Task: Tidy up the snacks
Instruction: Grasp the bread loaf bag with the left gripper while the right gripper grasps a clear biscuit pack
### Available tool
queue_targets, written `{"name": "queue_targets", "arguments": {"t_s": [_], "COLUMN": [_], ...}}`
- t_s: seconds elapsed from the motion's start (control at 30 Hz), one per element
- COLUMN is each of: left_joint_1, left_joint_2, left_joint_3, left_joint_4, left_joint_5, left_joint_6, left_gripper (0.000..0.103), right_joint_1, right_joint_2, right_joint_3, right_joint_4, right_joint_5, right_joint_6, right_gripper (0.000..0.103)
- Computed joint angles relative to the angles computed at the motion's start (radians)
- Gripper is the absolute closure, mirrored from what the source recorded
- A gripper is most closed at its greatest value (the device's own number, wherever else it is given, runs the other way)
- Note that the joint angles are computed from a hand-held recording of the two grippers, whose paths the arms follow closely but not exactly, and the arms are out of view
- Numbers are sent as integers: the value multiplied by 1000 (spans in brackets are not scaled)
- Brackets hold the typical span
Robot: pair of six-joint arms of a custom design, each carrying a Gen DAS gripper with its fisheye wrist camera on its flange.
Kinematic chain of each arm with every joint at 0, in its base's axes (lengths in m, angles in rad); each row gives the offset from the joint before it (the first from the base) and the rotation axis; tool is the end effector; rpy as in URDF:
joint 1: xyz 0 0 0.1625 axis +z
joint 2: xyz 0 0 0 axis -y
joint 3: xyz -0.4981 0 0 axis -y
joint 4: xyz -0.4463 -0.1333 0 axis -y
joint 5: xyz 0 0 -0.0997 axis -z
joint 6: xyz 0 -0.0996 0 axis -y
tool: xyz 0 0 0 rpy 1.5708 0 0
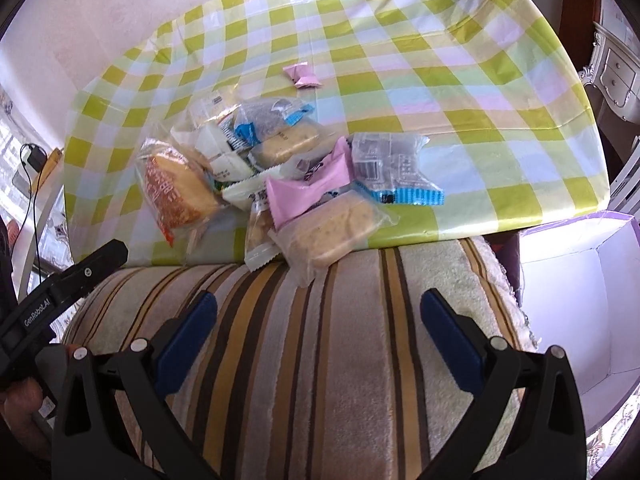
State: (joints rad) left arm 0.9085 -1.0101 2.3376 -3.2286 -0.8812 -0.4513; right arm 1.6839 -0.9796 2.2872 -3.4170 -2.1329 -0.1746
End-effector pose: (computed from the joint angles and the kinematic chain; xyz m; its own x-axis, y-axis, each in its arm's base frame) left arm -0.1472 -0.5086 0.1108 -0.9154 -0.0448 -0.4001 0.2028 0.8072 -0.5543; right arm 0.1387 -0.5102 0.1239 -0.8415 0.0253 0.5397 -0.2468 0.8706 -0.4257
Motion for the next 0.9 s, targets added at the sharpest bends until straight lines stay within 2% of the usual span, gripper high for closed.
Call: {"name": "queue_targets", "arguments": {"t_s": [0.13, 0.3, 0.4, 0.77, 0.83, 0.9], "left_joint_1": [28, 62, 77, 119, 123, 127], "left_joint_2": [19, 45, 58, 90, 93, 97], "left_joint_3": [-29, -71, -94, -144, -149, -153], "left_joint_4": [-42, -43, -31, -21, -23, -24], "left_joint_5": [-73, -139, -159, -206, -211, -217], "left_joint_6": [15, 5, -2, -22, -22, -25], "left_gripper": [13, 19, 21, 33, 36, 41], "right_joint_1": [-13, -38, -50, -73, -77, -76], "right_joint_2": [18, 28, 37, 84, 90, 98], "right_joint_3": [-27, -71, -96, -193, -205, -213], "right_joint_4": [-84, -93, -92, -37, -9, 1], "right_joint_5": [-26, -16, -9, -67, -72, -82], "right_joint_6": [-11, 10, 28, 88, 93, 88], "right_gripper": [1, 1, 1, 2, 7, 16]}}
